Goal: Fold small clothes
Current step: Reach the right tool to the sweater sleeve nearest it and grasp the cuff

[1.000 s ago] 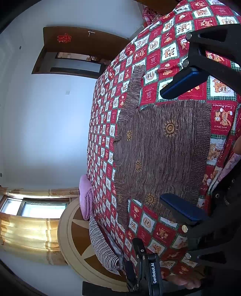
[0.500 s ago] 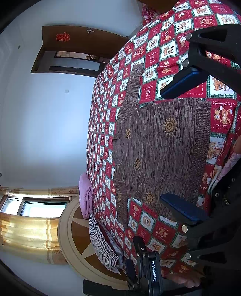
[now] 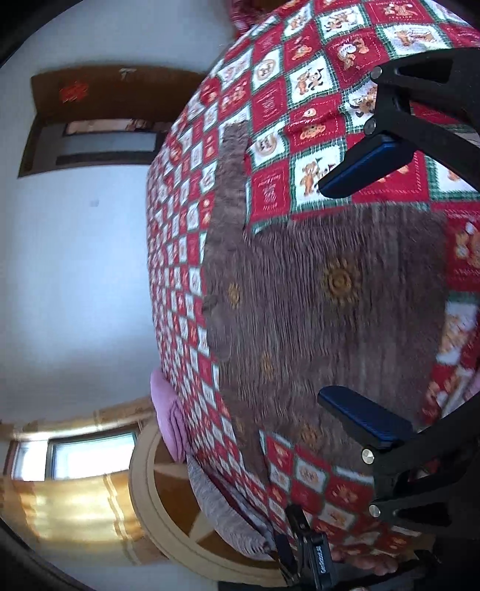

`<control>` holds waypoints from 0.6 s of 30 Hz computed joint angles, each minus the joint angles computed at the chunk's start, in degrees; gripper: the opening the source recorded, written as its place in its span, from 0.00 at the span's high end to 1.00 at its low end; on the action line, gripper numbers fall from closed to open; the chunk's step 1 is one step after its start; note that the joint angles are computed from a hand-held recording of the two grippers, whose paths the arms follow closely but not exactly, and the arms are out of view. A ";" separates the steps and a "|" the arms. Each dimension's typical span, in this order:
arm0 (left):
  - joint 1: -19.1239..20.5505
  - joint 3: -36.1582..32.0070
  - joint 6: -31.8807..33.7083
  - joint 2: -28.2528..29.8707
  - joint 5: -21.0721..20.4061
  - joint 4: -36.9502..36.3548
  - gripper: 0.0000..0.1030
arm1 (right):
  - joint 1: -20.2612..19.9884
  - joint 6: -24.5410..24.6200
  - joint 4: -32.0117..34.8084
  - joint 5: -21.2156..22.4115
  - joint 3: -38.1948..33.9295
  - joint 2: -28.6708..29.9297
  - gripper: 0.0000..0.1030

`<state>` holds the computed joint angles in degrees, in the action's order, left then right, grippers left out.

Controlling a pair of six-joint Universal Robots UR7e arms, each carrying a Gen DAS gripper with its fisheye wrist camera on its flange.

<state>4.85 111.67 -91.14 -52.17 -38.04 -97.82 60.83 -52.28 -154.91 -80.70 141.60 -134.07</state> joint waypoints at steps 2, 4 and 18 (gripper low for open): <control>1.53 -0.15 2.90 0.28 1.41 -1.67 0.00 | 0.44 1.73 -2.57 -1.41 -2.04 4.76 0.11; 3.20 -1.40 3.54 1.04 3.07 0.28 0.00 | 1.32 3.28 -3.50 -3.49 -4.51 9.37 0.20; 17.11 -8.96 10.38 8.37 10.60 -0.01 0.00 | 2.70 13.74 -11.89 -16.15 -24.89 34.33 0.40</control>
<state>21.96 102.71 -80.76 -43.80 -27.44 -97.83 63.53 -38.54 -166.80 -96.85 116.71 -99.73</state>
